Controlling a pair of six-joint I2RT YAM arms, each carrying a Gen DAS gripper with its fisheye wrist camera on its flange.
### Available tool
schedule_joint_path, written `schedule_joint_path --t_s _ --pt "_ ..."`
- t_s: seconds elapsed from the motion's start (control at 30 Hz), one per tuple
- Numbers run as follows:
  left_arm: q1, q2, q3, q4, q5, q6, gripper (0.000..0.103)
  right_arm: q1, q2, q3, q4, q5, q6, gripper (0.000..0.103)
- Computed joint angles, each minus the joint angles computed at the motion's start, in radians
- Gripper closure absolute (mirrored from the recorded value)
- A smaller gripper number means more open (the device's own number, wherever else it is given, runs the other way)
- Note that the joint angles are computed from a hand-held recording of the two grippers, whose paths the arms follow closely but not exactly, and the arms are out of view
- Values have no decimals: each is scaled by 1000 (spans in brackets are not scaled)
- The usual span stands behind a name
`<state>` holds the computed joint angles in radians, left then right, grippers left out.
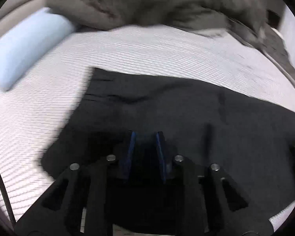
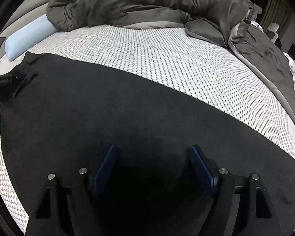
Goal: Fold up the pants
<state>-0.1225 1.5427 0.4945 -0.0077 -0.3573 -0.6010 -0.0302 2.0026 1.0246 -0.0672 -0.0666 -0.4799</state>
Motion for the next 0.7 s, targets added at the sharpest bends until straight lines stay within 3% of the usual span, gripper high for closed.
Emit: schedule_joint_path --t_s 0.03,0.07,0.1,0.23,0.3,0.4,0.5,0.57,0.7 --pt "13 -30 -19 -26 -45 -19 89 -6 -3 -1 -2 -3 0 24" --pt "42 -59 -46 -11 -31 -14 99 -15 -8 -4 -4 -8 -3 24" --pt "61 -109 -84 3 -10 -16 100 -22 -10 -4 -5 -11 -9 24" --pt "-20 -230 -142 -39 1 -12 99 -40 -67 -61 7 -53 -11 24" --pt "-50 -218 -147 -22 49 17 94 -40 -90 -77 2 -99 -15 24" --pt "-29 -173 -158 3 42 49 94 -11 -113 -102 -10 -159 -30 24" --pt "29 -164 -135 -36 -25 44 94 34 -108 -142 9 -90 -94 24" --pt "54 -204 -162 -35 -2 42 94 15 -119 -187 50 -43 -141 24" --pt "-92 -334 -179 -164 -97 -52 94 -133 -149 -196 31 -62 -167 20"
